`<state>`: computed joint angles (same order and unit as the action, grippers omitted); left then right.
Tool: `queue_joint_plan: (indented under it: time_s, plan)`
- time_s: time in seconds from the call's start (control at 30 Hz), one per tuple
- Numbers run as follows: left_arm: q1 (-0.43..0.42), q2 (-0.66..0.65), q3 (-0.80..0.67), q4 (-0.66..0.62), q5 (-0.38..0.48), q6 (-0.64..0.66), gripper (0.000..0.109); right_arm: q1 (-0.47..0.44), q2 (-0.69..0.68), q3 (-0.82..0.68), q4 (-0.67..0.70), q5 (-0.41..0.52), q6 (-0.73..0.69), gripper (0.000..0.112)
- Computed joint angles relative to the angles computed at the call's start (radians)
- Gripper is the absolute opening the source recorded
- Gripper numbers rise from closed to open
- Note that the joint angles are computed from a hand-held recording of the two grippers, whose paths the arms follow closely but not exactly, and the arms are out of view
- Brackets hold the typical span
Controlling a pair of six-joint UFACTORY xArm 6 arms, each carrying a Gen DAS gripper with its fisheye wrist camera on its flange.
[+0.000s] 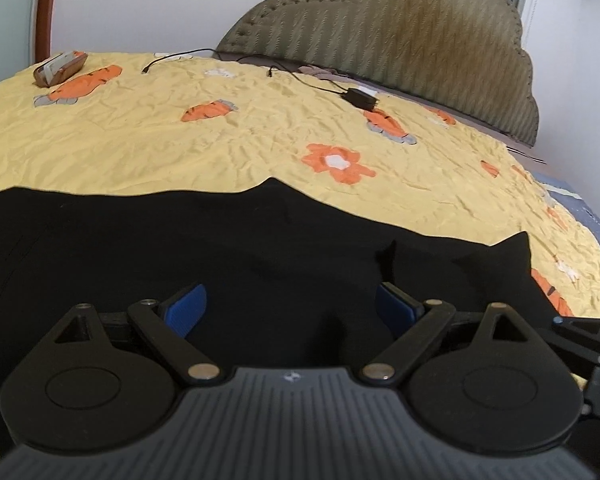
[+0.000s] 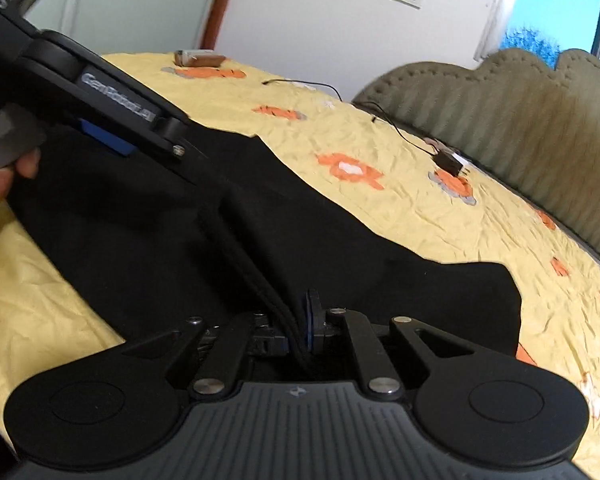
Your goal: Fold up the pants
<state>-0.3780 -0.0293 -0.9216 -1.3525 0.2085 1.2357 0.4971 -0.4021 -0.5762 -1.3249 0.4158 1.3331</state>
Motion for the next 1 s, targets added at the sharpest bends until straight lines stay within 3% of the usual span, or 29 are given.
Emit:
queue_joint_plan:
  time_s: [0.07,0.1,0.13,0.23,0.33,0.4,0.47,0.57,0.73,0.9,1.0]
  plan:
    - [0.001,-0.001,-0.002,-0.012,-0.006,0.015,0.092,-0.035,-0.069,0.054,0.095,-0.091,-0.099,0.042]
    - [0.004,0.003,-0.006,-0.009,-0.006,0.007,0.092,-0.047,-0.108,0.086,0.152,-0.124,-0.168,0.065]
    - [0.009,0.006,-0.009,0.009,0.002,-0.017,0.092,-0.051,-0.152,0.116,0.173,-0.134,-0.195,0.073]
    - [0.026,0.013,-0.015,0.042,0.044,-0.074,0.092,-0.079,-0.280,0.177,0.145,-0.123,-0.106,0.073]
    - [0.016,0.016,-0.019,0.043,0.045,-0.067,0.092,-0.124,-0.335,0.177,0.062,0.021,0.140,0.072]
    - [-0.006,0.014,-0.015,0.038,0.022,-0.040,0.092,-0.183,-0.272,0.140,0.074,0.094,0.212,0.072]
    - [-0.032,0.016,-0.010,0.054,-0.007,-0.030,0.092,-0.254,-0.162,0.087,0.079,0.066,0.231,0.067]
    - [-0.070,0.013,-0.005,0.056,-0.046,0.024,0.092,-0.249,0.025,-0.026,0.172,0.124,0.153,0.066]
    - [-0.079,0.013,-0.019,-0.096,-0.072,0.215,0.094,-0.198,-0.072,0.006,0.030,0.125,0.258,0.065]
    - [-0.029,0.031,-0.024,0.059,-0.021,-0.031,0.094,-0.190,0.049,-0.042,0.101,0.110,0.151,0.065]
    - [-0.038,0.021,-0.012,0.013,-0.061,0.044,0.094,-0.182,0.025,-0.050,0.077,0.101,0.204,0.065]
